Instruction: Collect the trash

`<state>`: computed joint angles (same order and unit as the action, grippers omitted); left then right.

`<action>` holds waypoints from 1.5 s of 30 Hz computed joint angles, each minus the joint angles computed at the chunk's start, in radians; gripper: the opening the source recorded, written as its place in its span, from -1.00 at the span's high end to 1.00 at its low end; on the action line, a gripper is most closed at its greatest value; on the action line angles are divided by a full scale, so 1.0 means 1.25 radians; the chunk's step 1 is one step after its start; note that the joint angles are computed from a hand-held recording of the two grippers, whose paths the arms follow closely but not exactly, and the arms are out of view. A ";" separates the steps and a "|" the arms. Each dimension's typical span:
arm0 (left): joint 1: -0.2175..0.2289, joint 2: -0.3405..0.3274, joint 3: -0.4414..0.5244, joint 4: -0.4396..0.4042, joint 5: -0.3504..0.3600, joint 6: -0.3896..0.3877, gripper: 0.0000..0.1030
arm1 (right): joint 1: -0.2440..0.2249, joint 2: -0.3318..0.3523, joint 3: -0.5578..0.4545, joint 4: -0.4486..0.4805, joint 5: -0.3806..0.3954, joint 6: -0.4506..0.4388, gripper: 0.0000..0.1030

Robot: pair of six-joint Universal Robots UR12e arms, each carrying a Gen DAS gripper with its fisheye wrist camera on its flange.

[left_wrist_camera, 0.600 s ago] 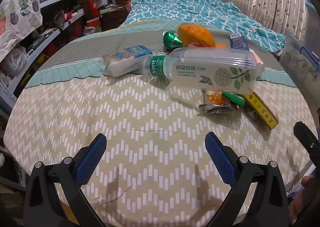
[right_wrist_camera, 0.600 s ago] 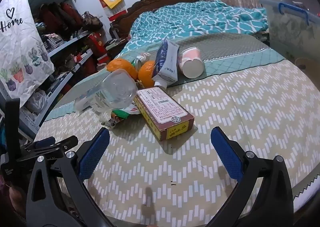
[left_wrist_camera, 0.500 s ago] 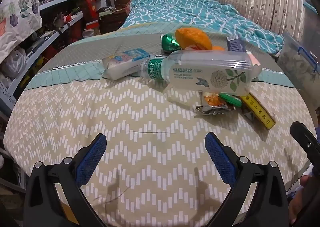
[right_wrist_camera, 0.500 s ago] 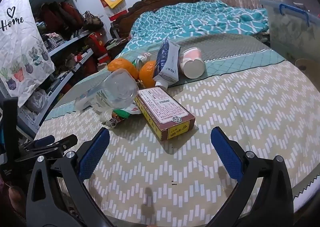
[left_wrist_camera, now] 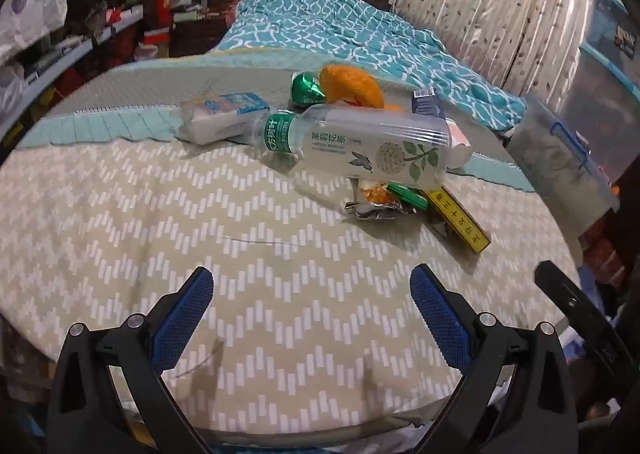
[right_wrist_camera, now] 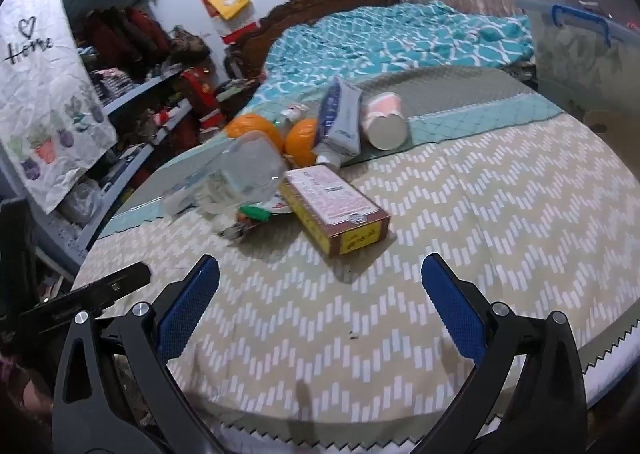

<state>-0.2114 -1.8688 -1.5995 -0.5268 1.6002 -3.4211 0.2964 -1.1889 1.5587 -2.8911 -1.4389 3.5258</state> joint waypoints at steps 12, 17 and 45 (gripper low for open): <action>-0.027 -0.043 0.079 0.082 0.169 0.094 -0.84 | -0.007 0.022 -0.061 0.049 0.014 -0.017 -0.94; -0.034 -0.049 0.099 0.149 0.202 0.123 -0.84 | -0.004 0.025 -0.089 -0.058 -0.025 -0.040 -0.94; -0.029 -0.032 0.051 0.144 0.195 0.068 -0.83 | 0.001 0.021 -0.056 -0.062 0.002 0.034 -0.84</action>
